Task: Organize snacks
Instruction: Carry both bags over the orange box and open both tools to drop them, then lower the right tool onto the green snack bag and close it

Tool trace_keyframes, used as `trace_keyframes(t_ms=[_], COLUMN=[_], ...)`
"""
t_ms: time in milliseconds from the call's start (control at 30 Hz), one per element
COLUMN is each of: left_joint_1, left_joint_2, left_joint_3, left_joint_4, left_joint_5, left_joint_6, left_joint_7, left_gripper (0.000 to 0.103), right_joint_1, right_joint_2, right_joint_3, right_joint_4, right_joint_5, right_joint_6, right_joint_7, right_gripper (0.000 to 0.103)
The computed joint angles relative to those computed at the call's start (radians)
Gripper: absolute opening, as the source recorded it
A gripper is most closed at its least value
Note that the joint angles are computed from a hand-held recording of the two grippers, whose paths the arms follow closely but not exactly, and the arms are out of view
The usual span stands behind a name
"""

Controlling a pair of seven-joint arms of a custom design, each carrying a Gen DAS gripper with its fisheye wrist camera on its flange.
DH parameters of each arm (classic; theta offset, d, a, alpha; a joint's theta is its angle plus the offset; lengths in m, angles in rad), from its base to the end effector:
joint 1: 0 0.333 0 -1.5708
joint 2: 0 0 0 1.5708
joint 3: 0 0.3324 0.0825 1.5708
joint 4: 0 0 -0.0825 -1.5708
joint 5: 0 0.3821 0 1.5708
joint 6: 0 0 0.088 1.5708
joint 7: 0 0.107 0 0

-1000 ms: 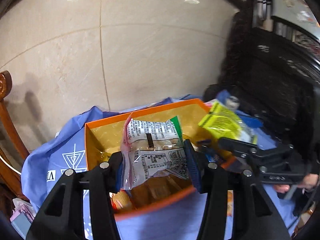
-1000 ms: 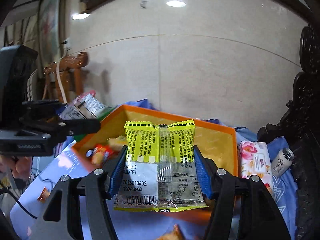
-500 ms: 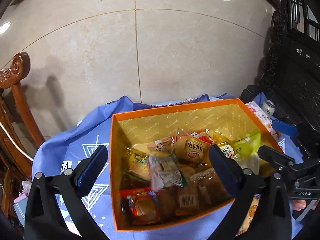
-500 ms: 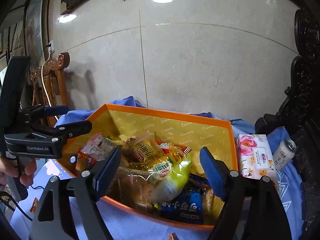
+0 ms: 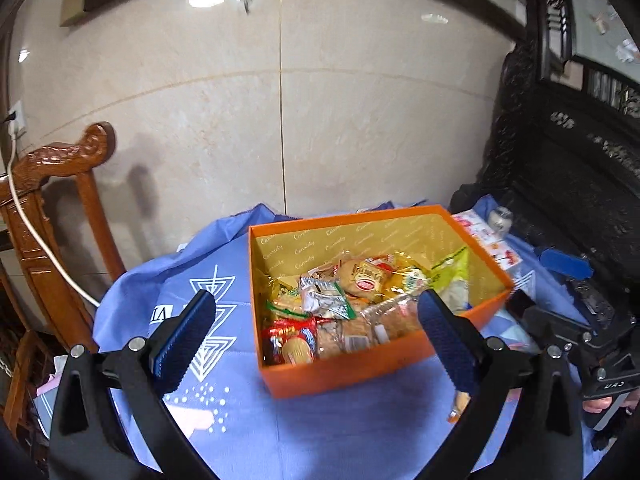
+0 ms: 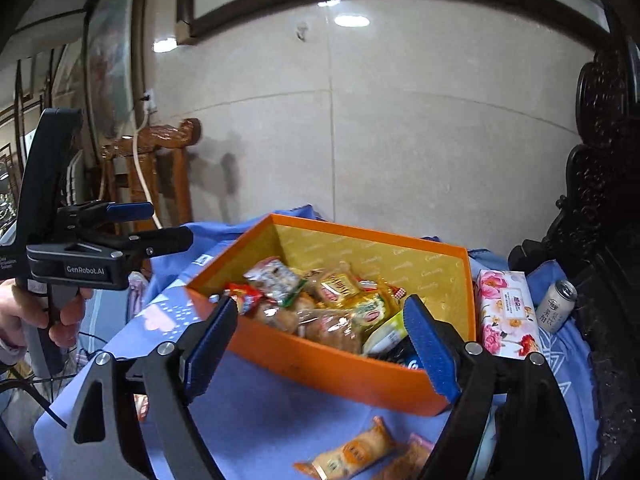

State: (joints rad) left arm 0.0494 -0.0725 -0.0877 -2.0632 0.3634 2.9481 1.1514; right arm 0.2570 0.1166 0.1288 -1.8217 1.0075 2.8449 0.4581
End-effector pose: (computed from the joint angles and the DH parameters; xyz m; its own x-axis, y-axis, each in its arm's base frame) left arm 0.5758 -0.0470 0.5962 0.0535 -0.9985 0.0063 -0.5629 -0.0354 -0.8258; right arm 0.6078 0.1941 0.5735 0.6157 -0.7874 -0.0299 -0.3981 -0.2781 -0.8742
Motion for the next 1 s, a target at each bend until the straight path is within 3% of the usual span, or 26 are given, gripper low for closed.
trace_keyframes(t_ms=[133,267,400,500,600,700,833,933,1000], left_joint_1=[-0.029,-0.074,-0.146,-0.162,-0.127,-0.118,-0.124,-0.109,-0.132], left_joint_2=[-0.141,-0.278,-0.429,-0.505,-0.588,-0.683,-0.787,-0.803,-0.791], left_joint_3=[0.024,0.057,0.114,0.133,0.112,0.126,0.177,0.194,0.230], left_joint_4=[-0.148,-0.302,-0.486,-0.589,-0.688,-0.777,-0.842,-0.848,-0.846], left_joint_5=[-0.065,-0.118,-0.160,-0.171,-0.167,-0.184,-0.216,-0.222,-0.231], left_joint_6=[0.059,0.085,0.084,0.062,0.019,-0.013,-0.038,-0.036,-0.013], left_joint_7=[0.034,0.095,0.167,0.208,0.212,0.210,0.235,0.265,0.309], left_gripper=[0.099,0.099,0.099,0.099,0.099,0.099,0.099,0.099,0.099], right_joint_1=[0.010,0.059,0.106,0.128,0.151,0.172,0.185,0.184,0.183], right_joint_2=[-0.116,-0.223,-0.301,-0.328,-0.335,-0.319,-0.258,-0.211,-0.183], right_joint_3=[-0.005,-0.036,-0.058,-0.066,-0.058,-0.049,-0.041,-0.027,-0.017], right_joint_4=[-0.130,-0.284,-0.439,-0.518,-0.571,-0.588,-0.549,-0.513,-0.500], right_joint_5=[0.135,0.177,0.129,0.069,0.022,-0.024,-0.082,-0.128,-0.153], right_joint_6=[-0.031,-0.084,-0.155,-0.210,-0.194,-0.176,-0.192,-0.200,-0.189], right_joint_7=[-0.130,-0.252,-0.358,-0.376,-0.403,-0.414,-0.390,-0.361,-0.346], right_gripper=[0.089,0.089,0.089,0.089,0.089,0.088,0.075,0.059,0.052])
